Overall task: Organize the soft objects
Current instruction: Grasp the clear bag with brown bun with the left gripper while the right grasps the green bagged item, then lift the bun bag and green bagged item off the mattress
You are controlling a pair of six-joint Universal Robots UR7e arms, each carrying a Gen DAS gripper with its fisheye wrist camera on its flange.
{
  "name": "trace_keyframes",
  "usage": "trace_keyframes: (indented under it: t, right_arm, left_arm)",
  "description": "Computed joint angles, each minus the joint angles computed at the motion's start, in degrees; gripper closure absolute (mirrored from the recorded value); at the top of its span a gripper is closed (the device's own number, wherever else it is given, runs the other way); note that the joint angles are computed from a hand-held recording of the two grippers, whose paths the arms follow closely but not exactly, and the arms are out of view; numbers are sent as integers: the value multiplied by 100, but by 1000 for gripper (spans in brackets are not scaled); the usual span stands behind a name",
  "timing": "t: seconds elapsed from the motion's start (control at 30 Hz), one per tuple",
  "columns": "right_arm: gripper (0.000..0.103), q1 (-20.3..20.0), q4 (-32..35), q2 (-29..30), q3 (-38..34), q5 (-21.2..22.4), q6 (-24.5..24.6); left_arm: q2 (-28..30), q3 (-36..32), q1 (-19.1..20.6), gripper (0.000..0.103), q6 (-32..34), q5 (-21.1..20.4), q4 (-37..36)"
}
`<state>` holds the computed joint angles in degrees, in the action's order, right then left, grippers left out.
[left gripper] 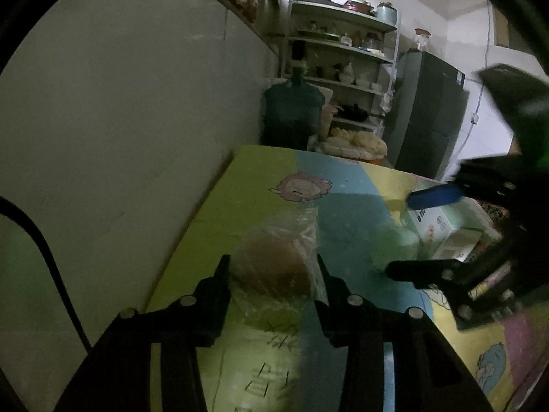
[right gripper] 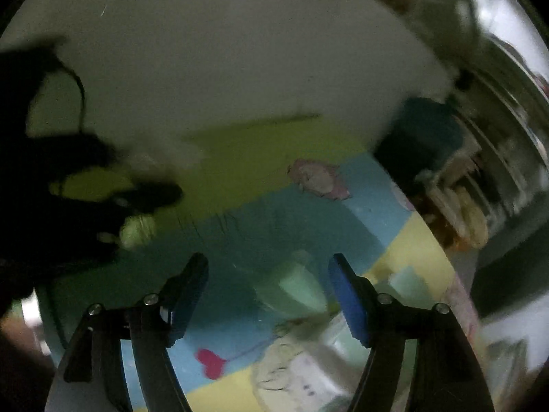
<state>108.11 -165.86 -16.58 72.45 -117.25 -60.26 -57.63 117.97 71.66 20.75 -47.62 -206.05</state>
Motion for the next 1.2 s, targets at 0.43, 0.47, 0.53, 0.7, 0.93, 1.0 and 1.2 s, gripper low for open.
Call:
trace_keyframes:
  t: [0.43,0.47,0.53,0.7,0.93,1.0,1.2]
  right_arm:
    - [29,103,2278,946,-1758,-1505,-782]
    - [29,97,2362,986,-1853,-1574,-735]
    - [41,69,2839,1020,-2080,-1530,-391]
    - [54,40,2609,1051,-2119,-1413,-205]
    - [54,-5,2030,817,-1781,-515,249]
    - [54,-32,1710,638,-1477,-171,416]
    - [54,-71,327,80,-347,760,1128]
  left_arm:
    - [-148,294,-9,59,-154,-92,-96]
    - [-143,272,4,59,-159,-113,-72]
    - [-138,249,28,59,-176,-159,-37]
    - [-137,232,52,59,-221,-198,1]
    - [-145,342,-11,59,-258,-114,-226]
    - [-162,428,-57,59,-254,-69,-360]
    - [-212,647,-248,59,-215,96,-644]
